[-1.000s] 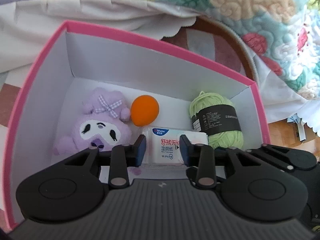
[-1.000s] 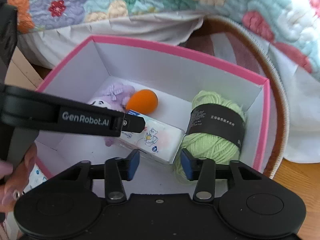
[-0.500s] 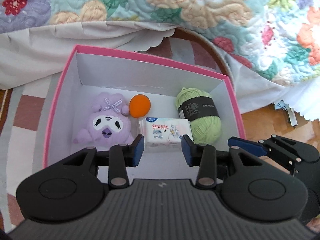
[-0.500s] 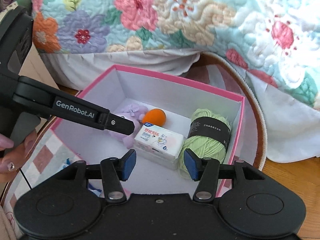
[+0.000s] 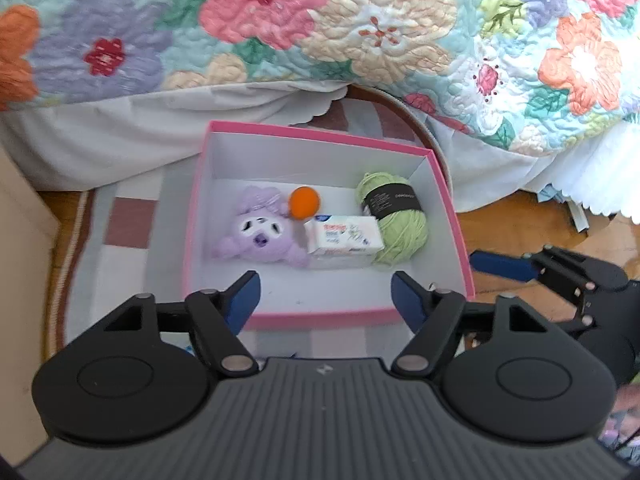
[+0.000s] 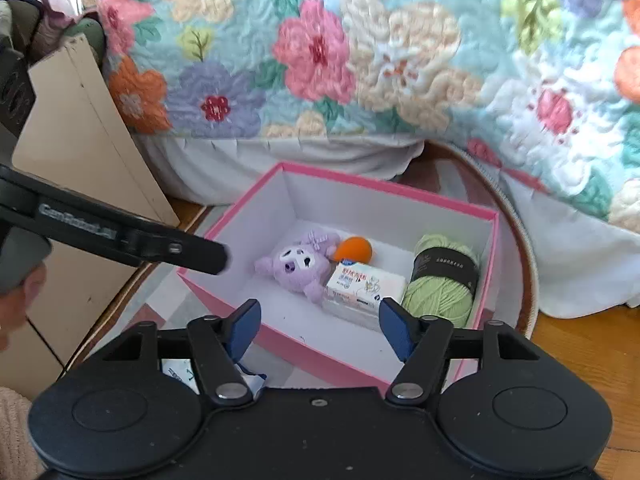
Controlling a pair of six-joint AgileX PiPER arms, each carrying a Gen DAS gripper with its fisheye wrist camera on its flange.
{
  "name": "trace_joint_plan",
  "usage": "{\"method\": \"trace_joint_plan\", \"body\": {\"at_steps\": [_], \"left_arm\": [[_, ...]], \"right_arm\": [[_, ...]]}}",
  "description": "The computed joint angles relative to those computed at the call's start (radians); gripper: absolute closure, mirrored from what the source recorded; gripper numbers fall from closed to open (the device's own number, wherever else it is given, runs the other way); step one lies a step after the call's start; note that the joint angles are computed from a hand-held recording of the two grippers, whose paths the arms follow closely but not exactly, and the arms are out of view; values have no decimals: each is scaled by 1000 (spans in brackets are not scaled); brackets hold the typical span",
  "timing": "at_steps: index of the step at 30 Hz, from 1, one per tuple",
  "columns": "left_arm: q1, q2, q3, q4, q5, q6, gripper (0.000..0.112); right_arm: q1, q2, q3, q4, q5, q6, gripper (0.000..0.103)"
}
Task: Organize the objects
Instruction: 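Withdraw the left tool up from the pink box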
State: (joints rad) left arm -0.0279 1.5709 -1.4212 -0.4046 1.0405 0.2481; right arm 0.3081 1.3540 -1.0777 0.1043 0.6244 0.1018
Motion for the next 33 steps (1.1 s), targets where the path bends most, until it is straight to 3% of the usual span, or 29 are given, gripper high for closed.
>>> {"method": "trace_joint_plan", "body": {"at_steps": [4, 8, 13, 19, 24, 27, 33], "left_arm": [[48, -65, 9, 10, 65, 21, 38], [98, -156, 73, -34, 54, 98, 33], [148, -228, 120, -39, 87, 137, 33], [170, -326, 199, -28, 83, 234, 26], [217, -346, 216, -68, 145, 294, 23], [255, -375, 263, -104, 137, 362, 11], [302, -338, 334, -99, 118, 385, 9]], "right_arm": [[14, -49, 3, -25, 38, 68, 32], [96, -91, -26, -182, 107, 207, 32], [234, -125, -62, -366, 210, 361, 16], [377, -157, -65, -445, 300, 459, 13], [501, -177, -47, -506, 352, 554, 9], [573, -179, -38, -540, 357, 603, 3], [612, -154, 8, -497, 284, 609, 1]]}}
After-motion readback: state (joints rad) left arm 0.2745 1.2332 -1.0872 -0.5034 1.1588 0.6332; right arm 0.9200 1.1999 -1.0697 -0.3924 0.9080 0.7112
